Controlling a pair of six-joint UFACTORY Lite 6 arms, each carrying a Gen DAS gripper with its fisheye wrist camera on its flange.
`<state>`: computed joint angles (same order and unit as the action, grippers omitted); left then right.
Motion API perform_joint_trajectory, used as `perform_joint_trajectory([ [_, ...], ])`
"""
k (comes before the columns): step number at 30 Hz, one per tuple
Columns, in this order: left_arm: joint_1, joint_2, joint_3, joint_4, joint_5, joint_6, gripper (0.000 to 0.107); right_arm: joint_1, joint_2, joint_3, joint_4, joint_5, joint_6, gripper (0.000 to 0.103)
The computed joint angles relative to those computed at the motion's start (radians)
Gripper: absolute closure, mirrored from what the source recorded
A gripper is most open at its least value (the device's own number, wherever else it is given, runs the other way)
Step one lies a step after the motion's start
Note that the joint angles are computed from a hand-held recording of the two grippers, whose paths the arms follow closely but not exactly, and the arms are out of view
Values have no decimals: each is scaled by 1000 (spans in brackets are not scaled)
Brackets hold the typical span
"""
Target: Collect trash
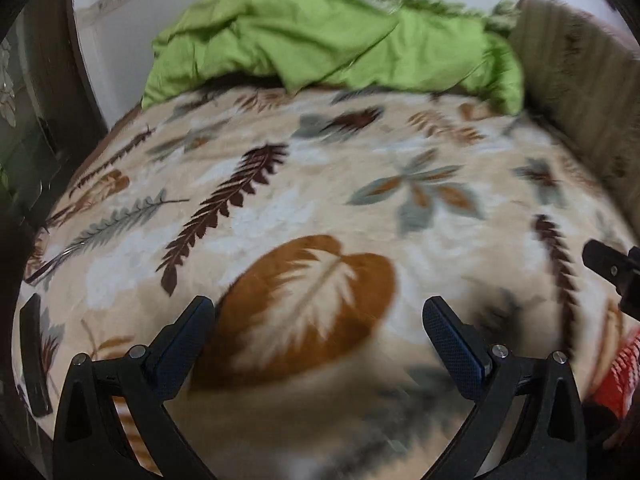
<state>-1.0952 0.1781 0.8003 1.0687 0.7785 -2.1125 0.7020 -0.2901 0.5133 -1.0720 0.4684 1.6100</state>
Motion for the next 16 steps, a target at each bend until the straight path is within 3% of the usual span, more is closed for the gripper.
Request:
perform_joint_trajectory([
  [4, 210, 72, 10, 89, -185, 47, 4, -35, 419, 267, -257, -109, 172, 1],
  [9, 368, 155, 9, 323, -372, -135, 4, -40, 744, 533, -325, -69, 244, 1],
  [12, 366, 158, 1, 452, -340, -269, 4, -34, 848, 625, -368, -27, 242, 1],
  [16, 377, 224, 62, 370, -294, -200, 4, -73, 951, 725, -262, -68, 105, 1],
])
